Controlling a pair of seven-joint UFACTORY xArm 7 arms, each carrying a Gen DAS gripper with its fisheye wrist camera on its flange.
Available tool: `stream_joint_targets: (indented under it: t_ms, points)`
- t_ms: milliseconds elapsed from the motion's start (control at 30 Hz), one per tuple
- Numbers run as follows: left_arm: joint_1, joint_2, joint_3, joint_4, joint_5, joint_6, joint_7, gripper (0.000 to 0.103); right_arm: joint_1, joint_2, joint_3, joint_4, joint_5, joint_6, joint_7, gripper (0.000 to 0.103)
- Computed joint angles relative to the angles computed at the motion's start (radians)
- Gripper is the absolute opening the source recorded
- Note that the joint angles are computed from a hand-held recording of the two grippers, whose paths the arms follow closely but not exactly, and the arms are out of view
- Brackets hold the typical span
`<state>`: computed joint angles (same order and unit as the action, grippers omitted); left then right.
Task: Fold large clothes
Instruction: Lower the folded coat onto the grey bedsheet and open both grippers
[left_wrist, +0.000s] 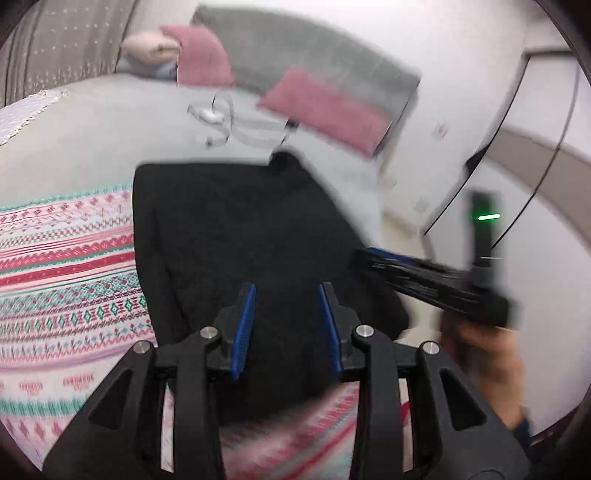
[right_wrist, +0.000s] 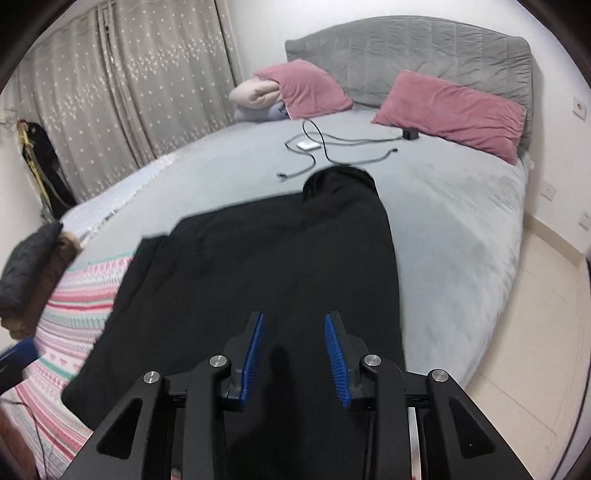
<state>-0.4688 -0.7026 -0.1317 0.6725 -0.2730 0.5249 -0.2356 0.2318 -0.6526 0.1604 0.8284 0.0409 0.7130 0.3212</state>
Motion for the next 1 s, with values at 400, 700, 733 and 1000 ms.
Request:
stream_joint_targets:
  t_ms: [400,700,733,1000]
  points:
    - [0.029,0.037,-0.041,-0.109,0.057,-0.078,-0.045,0.003,-0.086,0.021,0.154,-0.1,-0.171,-0.041,0.224,0.032]
    - [0.026,0.071,-0.046,-0.127,0.108,-0.144,-0.066,0.003,-0.058,0.03,0.133,-0.117,-0.208,-0.073,0.306,0.032]
    - [0.04,0.073,-0.062,-0.123,0.127,-0.14,-0.077,0.003,-0.058,0.037,0.132,-0.108,-0.207,-0.062,0.319,0.032]
    - [0.153,0.117,-0.2,-0.045,0.34,-0.053,-0.215,0.003,-0.043,0.07,0.134,0.037,-0.177,0.161,0.43,0.035]
